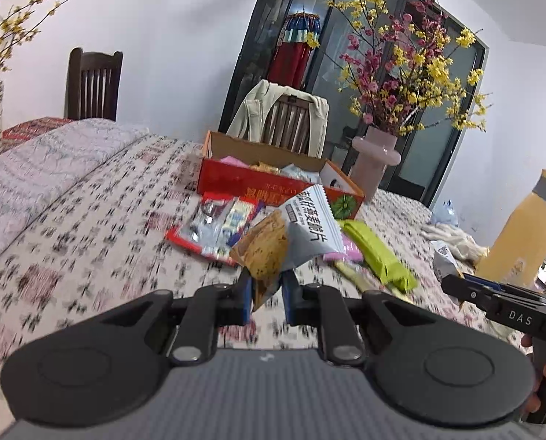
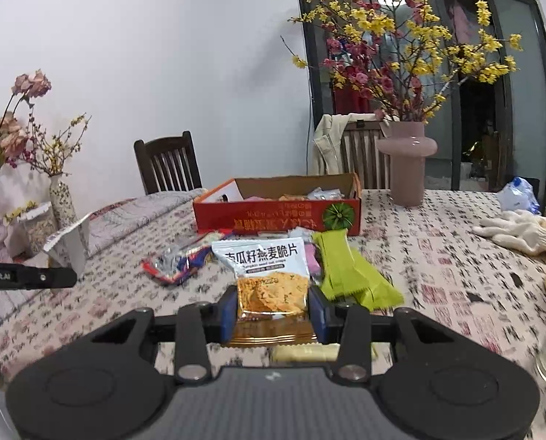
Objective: Organize snacks
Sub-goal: 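Carry both packets into the orange box and open both tools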
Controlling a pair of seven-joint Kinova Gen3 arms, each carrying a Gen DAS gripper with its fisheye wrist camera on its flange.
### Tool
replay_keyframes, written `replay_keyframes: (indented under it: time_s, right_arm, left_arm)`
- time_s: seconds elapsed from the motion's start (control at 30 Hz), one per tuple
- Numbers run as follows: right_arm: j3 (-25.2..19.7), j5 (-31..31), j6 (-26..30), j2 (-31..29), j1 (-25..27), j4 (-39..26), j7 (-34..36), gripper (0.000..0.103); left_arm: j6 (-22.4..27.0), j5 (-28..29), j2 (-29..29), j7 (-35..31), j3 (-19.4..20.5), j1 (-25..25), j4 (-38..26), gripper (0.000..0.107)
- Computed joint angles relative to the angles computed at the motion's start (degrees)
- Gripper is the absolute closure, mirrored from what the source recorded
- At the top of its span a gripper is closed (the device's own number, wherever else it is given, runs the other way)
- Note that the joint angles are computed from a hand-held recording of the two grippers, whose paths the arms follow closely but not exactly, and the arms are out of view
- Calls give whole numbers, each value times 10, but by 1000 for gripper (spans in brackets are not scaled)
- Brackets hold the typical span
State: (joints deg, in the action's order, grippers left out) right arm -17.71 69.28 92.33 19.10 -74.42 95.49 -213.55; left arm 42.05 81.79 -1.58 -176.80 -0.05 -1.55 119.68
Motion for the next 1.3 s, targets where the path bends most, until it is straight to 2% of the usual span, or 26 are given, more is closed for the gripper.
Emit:
replay_keyframes:
  time_s: [0.17, 0.27, 0.4, 0.5, 0.6, 0.67, 0.77, 0.87, 1.0, 1.17, 1.23, 1.3]
  right_arm:
    - [20, 25, -60, -25, 43, 15, 29, 64]
    - [30, 42, -96, -35, 80, 9, 74, 64]
    - [45, 58, -145, -44, 132, -2, 122, 64]
    - [60, 62, -183, -50, 174, -13, 151, 64]
    - [71, 71, -225, -55, 214, -17, 165, 64]
    - [81, 70, -256, -52, 242, -27, 182, 64]
    - [97, 64, -302, -41, 280, -46, 206, 64]
    - [115, 58, -345, -24, 310, -63, 223, 64]
    - [142, 36, -405, 4, 345, -88, 239, 64]
    - [174, -16, -489, 47, 371, -134, 268, 64]
    - [167, -52, -521, 71, 392, -163, 315, 64]
    - [121, -74, -527, 103, 429, -199, 361, 64]
  left_arm:
    - [-31, 17, 39, -5, 22, 20, -58, 91]
    - [-75, 7, 70, 9, 40, 39, -105, 91]
    - [-85, -54, 120, 75, 61, 46, -189, 91]
    - [-88, -105, 158, 136, 31, 90, -263, 91]
    - [-83, -173, 204, 206, 49, 92, -342, 91]
    - [-84, -216, 237, 252, 41, 113, -395, 91]
    - [-85, -277, 289, 322, 45, 130, -475, 91]
    - [-74, -347, 339, 382, 77, 124, -555, 91]
    - [-56, -429, 408, 464, 81, 141, -661, 91]
    - [2, -518, 500, 577, 31, 185, -793, 91]
    - [10, -546, 523, 606, 38, 187, -814, 91]
    - [-17, -559, 522, 603, 32, 195, -793, 91]
